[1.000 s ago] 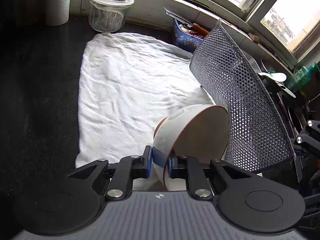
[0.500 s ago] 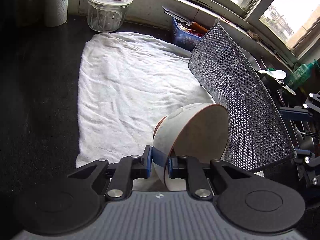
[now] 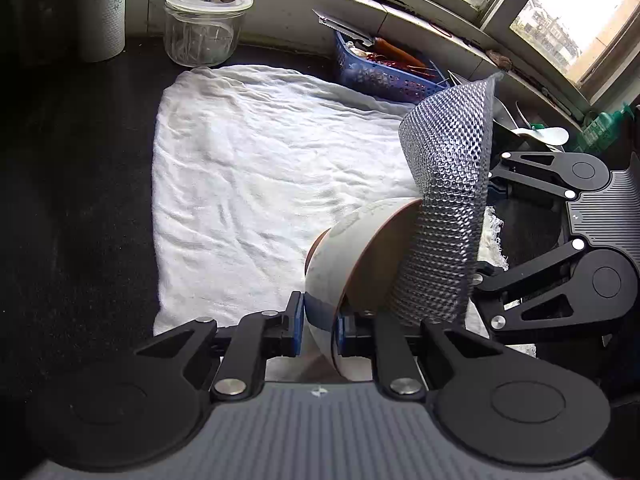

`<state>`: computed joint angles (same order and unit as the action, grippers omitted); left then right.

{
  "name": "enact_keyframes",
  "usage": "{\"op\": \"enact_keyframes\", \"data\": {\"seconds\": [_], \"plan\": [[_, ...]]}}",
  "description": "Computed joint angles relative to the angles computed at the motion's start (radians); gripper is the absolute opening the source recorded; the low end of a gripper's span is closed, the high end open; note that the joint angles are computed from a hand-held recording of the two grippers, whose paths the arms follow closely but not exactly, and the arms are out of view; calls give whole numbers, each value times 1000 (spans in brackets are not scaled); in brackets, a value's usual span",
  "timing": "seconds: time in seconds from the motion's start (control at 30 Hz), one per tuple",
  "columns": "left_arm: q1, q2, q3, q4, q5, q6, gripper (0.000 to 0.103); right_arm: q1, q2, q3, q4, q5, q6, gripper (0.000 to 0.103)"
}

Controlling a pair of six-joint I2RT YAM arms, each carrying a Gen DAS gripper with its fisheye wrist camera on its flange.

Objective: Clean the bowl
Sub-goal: 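Scrub the bowl's outer wall with the mesh pad while the left tool holds the bowl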

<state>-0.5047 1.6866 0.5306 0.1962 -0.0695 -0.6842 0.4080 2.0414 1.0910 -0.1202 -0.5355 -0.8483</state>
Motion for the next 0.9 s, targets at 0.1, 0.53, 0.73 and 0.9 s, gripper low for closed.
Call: {"op": "enact_keyframes", "data": {"seconds": [0.1, 0.53, 0.73, 0.9], "plan": [[3, 0, -1, 1, 4, 5, 14, 18, 23, 10, 15, 26, 24, 59], [3, 3, -10, 20, 6, -5, 15, 63, 69, -6, 68, 98, 53, 31], [10, 7, -14, 23, 13, -13, 15, 49, 82, 35, 16, 79, 132, 17], [7, 2, -19, 27, 9, -15, 15, 52, 50, 21, 6, 85, 159, 17]]}}
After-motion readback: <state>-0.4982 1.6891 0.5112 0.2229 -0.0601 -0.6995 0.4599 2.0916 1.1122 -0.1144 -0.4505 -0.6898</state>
